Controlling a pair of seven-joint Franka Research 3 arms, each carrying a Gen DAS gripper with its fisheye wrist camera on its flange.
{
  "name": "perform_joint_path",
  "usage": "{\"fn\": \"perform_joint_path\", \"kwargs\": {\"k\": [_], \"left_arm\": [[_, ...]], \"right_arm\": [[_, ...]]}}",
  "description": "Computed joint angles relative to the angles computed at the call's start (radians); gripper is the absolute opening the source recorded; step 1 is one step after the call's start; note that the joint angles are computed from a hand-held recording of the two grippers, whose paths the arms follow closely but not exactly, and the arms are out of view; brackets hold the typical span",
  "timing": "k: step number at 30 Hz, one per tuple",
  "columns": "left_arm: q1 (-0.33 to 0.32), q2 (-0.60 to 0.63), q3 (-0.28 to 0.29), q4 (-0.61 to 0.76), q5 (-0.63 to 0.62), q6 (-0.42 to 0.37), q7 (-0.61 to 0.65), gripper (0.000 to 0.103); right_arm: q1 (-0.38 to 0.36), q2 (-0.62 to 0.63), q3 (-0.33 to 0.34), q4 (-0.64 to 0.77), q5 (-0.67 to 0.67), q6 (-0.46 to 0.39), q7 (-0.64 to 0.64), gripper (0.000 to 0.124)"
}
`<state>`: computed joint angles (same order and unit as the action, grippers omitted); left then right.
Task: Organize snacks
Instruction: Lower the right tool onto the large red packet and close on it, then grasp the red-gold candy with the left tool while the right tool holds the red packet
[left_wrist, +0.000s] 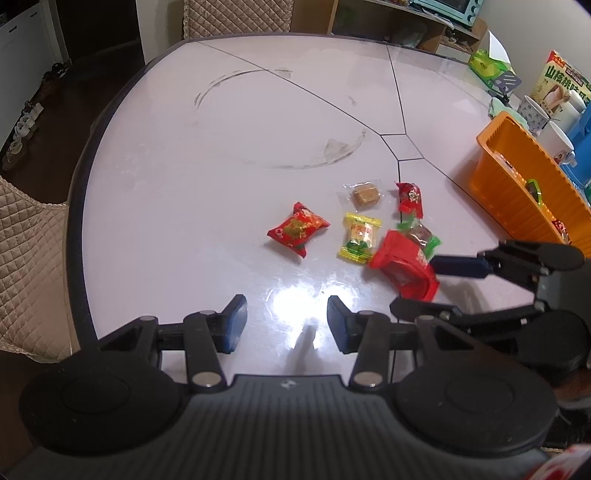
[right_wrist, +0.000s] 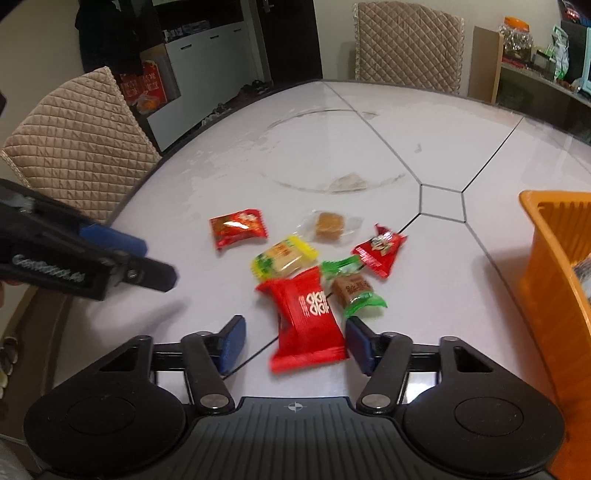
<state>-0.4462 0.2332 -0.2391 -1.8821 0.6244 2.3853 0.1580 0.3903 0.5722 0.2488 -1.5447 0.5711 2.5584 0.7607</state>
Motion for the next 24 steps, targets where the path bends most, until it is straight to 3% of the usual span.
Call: {"fn": "perform_joint_path", "kwargs": {"k": [7, 15, 16, 24], "left_arm": [[0.002, -0.009, 0.001, -0.012, 0.008, -0.001, 0.003, 0.044], [0.003, -0.018, 0.002, -0.023, 0.051, 0.006, 0.021, 0.044], [0.004, -0.019, 0.002, -0.024, 0.055, 0.012, 0.023, 0.044], [0.013, -0.016, 0.009, -0.028, 0.094, 0.046, 0.057, 0.044]], "right_arm": [[0.02, 0.001, -0.009, 0.006, -0.008, 0.016, 0.064, 0.055], [0.062, 0.022, -0.037, 0.026, -0.087, 0.062, 0.165, 0.036], [0.06, 0.021, -0.035, 0.023, -0.091, 0.066, 0.17, 0.029], [0.016, -0.031, 0.008, -0.039, -0.03, 0.112, 0.154, 0.027]]}}
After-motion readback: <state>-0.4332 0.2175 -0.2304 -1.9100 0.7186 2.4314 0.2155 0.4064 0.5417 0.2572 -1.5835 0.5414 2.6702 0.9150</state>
